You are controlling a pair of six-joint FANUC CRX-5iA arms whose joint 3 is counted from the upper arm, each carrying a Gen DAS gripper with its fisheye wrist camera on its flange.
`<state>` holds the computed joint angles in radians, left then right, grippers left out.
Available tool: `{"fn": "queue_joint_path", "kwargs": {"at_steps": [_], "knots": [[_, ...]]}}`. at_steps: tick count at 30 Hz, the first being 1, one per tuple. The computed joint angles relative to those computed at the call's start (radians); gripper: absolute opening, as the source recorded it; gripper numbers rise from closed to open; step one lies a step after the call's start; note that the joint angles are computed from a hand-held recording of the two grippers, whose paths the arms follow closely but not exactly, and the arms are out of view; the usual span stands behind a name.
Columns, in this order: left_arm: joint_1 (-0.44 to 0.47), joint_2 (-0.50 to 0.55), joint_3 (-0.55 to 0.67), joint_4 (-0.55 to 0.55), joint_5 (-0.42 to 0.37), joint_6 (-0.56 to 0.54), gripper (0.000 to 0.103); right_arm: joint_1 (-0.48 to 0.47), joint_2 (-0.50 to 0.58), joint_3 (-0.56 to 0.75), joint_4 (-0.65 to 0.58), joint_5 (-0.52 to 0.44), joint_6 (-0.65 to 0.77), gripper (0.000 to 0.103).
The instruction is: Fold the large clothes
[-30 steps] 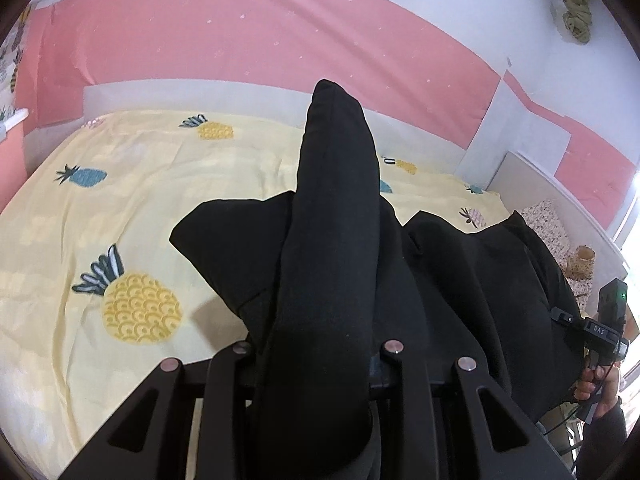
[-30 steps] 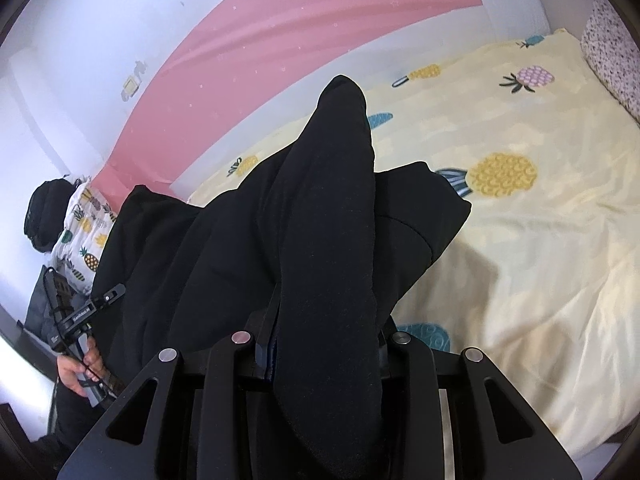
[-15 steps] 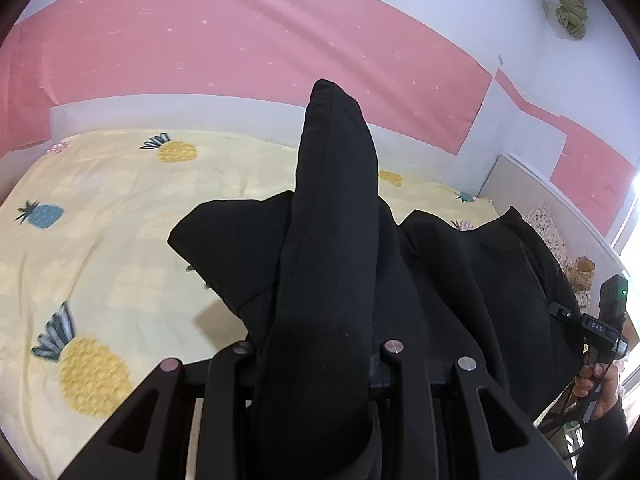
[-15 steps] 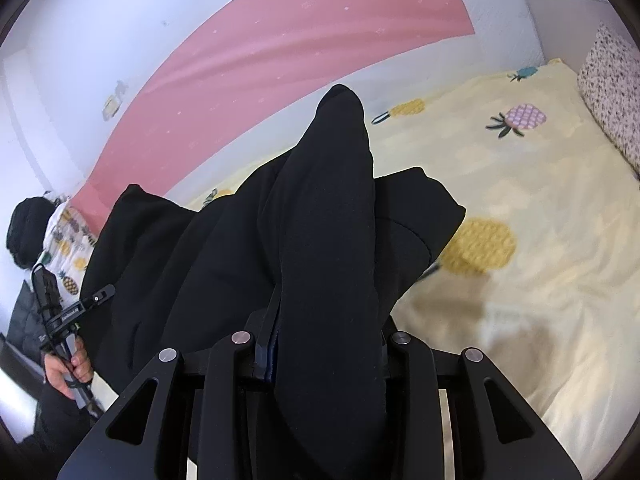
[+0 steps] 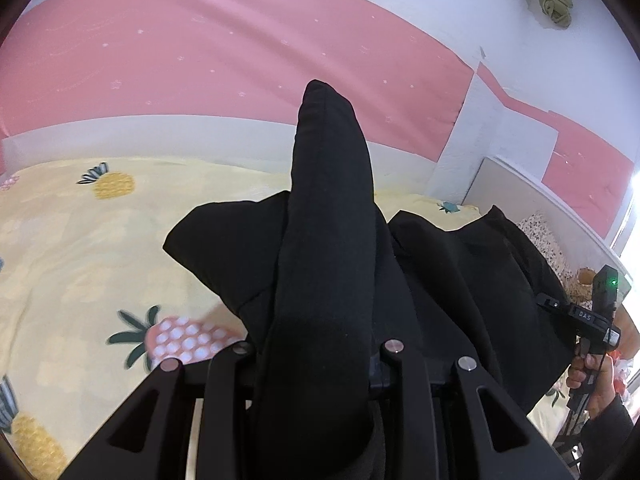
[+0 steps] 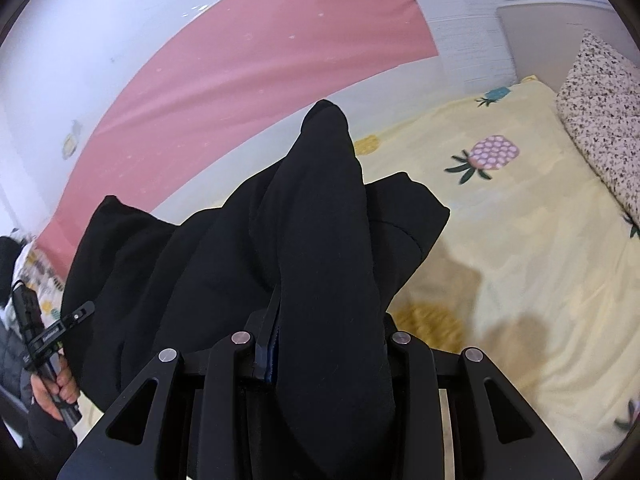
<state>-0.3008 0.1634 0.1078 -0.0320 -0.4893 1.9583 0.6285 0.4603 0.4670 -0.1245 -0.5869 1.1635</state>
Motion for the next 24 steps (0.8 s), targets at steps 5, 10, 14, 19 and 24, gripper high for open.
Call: {"fn": "queue_joint_path", "kwargs": {"at_steps": [5,10,14,19,24], "knots": [[-0.008,0.094,0.061,0.016,0.039,0.008,0.029,-0.032,0.068,0.07,0.024,0.0,-0.017,0.032],[-0.014,0.161,0.087,0.012,0.046,0.03,0.03,-0.056,0.156,0.148,0.031,-0.034,-0.031,0.032],[-0.019,0.224,0.116,-0.059,-0.011,0.133,0.03,-0.066,0.231,0.205,0.069,-0.1,-0.088,0.033],[0.04,0.224,-0.058,0.184,0.09,0.01,0.042,-0.091,0.257,0.197,0.04,-0.11,-0.121,0.044],[0.031,0.219,-0.044,0.124,0.064,0.056,0.051,-0.089,0.262,0.183,0.087,-0.133,-0.199,0.063]]}}
